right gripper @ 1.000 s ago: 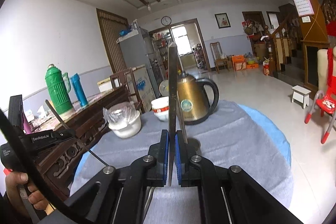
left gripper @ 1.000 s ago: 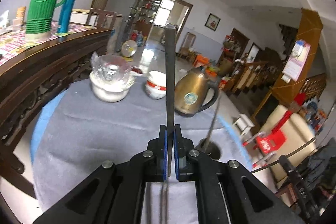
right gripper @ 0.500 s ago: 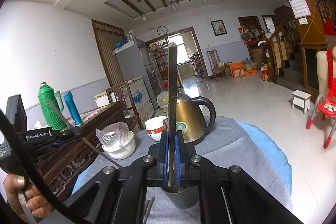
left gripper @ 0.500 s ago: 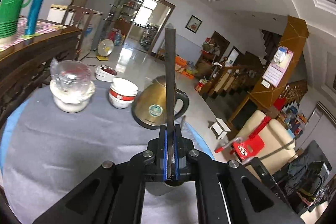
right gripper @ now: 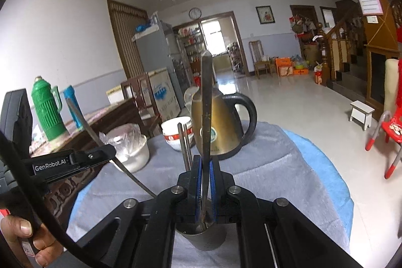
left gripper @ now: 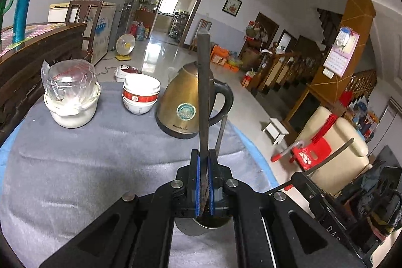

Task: Organize utensils
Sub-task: 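Lower both held chopsticks into the grey cup, then open both grippers to release the chopsticks into the cup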

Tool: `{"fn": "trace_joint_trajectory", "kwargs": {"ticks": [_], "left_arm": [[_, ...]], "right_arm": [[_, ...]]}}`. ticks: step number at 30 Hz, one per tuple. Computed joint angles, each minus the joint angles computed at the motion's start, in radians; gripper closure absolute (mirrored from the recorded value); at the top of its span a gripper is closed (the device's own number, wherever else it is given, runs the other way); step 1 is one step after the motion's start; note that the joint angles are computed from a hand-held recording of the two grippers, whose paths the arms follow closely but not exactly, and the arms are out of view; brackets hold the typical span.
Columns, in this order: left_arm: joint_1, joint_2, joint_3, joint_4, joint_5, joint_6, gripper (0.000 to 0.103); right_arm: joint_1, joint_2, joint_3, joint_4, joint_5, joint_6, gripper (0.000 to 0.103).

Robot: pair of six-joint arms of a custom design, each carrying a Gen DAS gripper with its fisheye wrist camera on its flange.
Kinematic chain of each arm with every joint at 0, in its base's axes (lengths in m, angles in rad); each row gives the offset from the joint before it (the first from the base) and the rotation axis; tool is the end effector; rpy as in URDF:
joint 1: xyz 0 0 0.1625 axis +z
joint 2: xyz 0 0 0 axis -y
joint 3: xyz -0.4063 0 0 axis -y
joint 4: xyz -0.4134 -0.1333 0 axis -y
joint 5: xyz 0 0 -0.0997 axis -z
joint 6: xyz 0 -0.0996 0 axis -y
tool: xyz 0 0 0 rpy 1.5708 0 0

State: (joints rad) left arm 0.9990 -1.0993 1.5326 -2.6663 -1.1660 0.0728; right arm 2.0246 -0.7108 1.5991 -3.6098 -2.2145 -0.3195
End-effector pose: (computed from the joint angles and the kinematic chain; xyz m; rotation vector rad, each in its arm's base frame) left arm -0.2308 -0.6775 0.3400 0.6820 2.6500 -1.0476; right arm 0.3651 -0.5808 0.1653 0.3871 -2.2065 1.4658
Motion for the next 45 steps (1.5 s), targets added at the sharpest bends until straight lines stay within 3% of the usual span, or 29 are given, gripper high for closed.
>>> {"fn": "trace_joint_trajectory", "kwargs": {"ticks": [13, 23, 25, 26, 27, 29, 34, 37, 39, 45], "left_arm": [[0.011, 0.056, -0.042, 0.090, 0.032, 0.011, 0.097], [0.025, 0.102, -0.125, 0.280, 0.040, -0.031, 0.097], [0.028, 0.096, -0.124, 0.282, 0.030, -0.044, 0.092], [0.029, 0.089, -0.122, 0.285, 0.023, -0.048, 0.084], [0.029, 0.080, -0.120, 0.286, 0.016, -0.049, 0.070], [0.027, 0.064, -0.107, 0.263, 0.010, -0.049, 0.056], [0.020, 0.011, -0.079, 0.219, -0.009, -0.048, 0.056], [0.012, -0.047, -0.031, 0.162, 0.002, -0.021, 0.050], [0.011, -0.088, 0.006, 0.132, 0.020, -0.010, 0.042], [0.028, -0.196, 0.111, 0.097, 0.102, 0.029, 0.034]], "right_arm": [[-0.038, 0.034, -0.068, 0.166, 0.000, 0.036, 0.096], [-0.065, 0.034, -0.103, 0.316, 0.017, 0.111, 0.095], [-0.071, 0.029, -0.108, 0.350, 0.016, 0.144, 0.095], [-0.072, 0.025, -0.108, 0.356, 0.011, 0.158, 0.094], [-0.072, 0.023, -0.108, 0.355, 0.010, 0.163, 0.094], [-0.072, 0.014, -0.098, 0.330, 0.009, 0.166, 0.086], [-0.060, -0.015, -0.065, 0.229, 0.000, 0.188, 0.070], [-0.038, -0.028, -0.040, 0.128, -0.028, 0.162, 0.041], [-0.017, -0.031, -0.018, 0.033, -0.050, 0.122, 0.041], [0.048, -0.053, 0.081, -0.212, -0.085, 0.046, 0.041]]}}
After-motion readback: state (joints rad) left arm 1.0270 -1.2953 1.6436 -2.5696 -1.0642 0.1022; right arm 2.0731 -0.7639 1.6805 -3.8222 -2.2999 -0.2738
